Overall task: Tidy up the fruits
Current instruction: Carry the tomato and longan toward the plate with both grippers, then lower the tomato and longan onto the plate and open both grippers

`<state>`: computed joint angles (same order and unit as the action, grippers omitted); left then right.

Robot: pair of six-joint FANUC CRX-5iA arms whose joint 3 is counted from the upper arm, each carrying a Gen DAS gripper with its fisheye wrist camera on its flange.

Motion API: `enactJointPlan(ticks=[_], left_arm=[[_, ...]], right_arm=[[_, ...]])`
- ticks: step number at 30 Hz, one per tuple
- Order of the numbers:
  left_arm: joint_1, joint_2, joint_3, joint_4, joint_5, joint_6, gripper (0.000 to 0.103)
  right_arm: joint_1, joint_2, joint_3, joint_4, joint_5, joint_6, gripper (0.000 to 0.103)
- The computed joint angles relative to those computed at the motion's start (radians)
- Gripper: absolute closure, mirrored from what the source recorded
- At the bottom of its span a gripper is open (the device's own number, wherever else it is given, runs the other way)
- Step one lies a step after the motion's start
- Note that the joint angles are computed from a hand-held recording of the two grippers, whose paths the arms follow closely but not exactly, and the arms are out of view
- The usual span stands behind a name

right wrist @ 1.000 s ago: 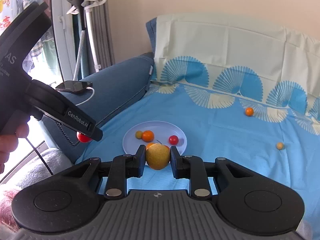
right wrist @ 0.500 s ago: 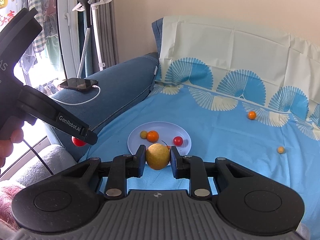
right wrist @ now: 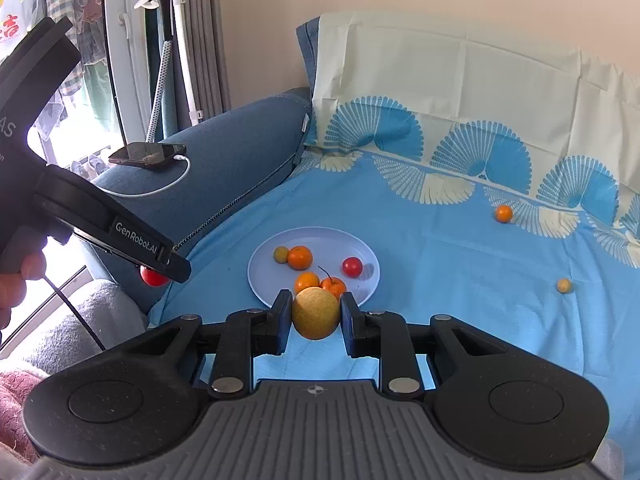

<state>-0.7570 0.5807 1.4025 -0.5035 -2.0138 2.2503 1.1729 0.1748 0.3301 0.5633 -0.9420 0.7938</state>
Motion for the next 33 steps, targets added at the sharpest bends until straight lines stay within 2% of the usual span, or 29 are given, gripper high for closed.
enactJointPlan(ticks=[16, 24, 30, 33], left_arm=[[0.073, 0.039, 0.036, 0.063, -0.007, -0.029, 0.071], [0.096, 0.116, 0.166, 0.074, -0.047, -0.075, 0.071], [0.107, 0.16, 0.232, 0.094, -0.079, -0.085, 0.071], [0.118, 0.128, 0.156, 0.124, -0.043, -0.061, 0.071]], right_arm=[[-0.049, 0.093, 0.137, -0.086, -0.036, 0.053, 0.076], [-0.073, 0.153, 0.231, -0.123, -0.065, 0.091, 0.076], [-0.079, 0.166, 0.249, -0.136, -0.061, 0.103, 0.076], [-0.082, 0.169, 0.258, -0.149, -0.072, 0.114, 0.076]])
